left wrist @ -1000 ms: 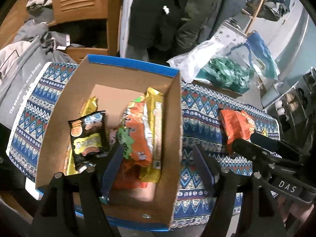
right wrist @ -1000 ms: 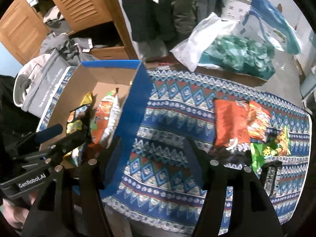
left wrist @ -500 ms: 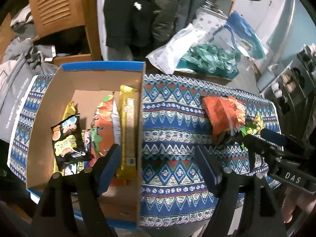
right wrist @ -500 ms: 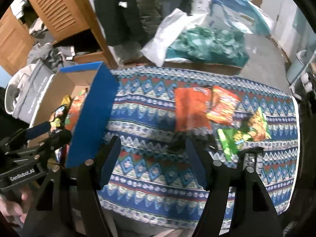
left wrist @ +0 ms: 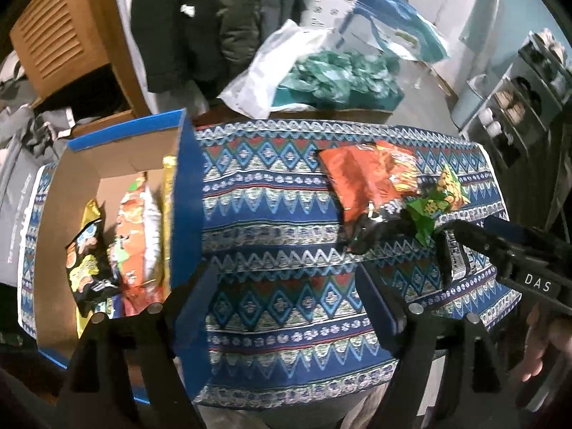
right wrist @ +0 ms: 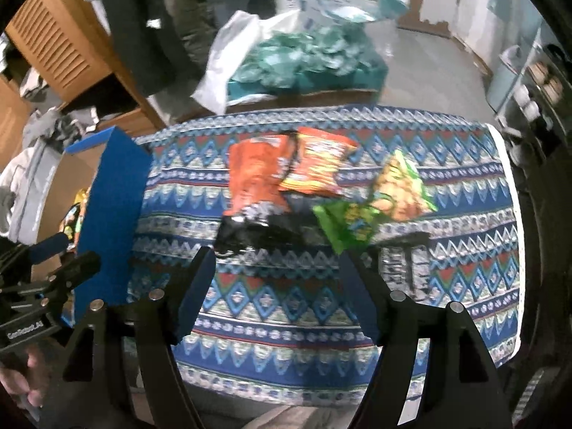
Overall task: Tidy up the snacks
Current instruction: 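Grasp an orange bag with the left tool while the right tool grasps a black bag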
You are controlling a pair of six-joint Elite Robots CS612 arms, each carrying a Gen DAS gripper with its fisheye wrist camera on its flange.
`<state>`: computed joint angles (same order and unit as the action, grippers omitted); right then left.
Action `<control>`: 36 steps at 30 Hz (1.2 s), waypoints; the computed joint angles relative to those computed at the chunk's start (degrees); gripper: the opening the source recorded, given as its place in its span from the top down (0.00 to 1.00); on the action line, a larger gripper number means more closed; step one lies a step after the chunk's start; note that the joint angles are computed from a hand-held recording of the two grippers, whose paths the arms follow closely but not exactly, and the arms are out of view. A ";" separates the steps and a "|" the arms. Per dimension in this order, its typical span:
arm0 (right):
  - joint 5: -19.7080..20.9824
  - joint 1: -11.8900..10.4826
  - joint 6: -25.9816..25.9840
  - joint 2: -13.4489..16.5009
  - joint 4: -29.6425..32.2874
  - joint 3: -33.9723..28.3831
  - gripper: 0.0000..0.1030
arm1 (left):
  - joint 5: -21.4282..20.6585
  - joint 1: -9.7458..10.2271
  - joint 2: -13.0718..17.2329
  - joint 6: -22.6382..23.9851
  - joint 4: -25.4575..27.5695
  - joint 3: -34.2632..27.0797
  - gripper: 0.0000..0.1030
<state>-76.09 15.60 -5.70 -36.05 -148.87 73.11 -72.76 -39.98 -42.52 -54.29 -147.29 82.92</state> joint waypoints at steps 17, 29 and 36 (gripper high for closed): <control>-6.42 -3.19 0.09 4.37 5.89 -4.95 0.27 | -6.89 0.95 7.50 1.87 8.73 -11.42 0.21; -8.99 -3.75 1.11 9.20 14.05 -9.75 0.27 | -11.50 1.83 11.78 0.81 12.44 -17.01 0.21; -11.19 -3.50 1.69 10.11 15.41 -10.19 0.25 | -12.76 1.91 13.05 1.63 13.38 -19.12 0.21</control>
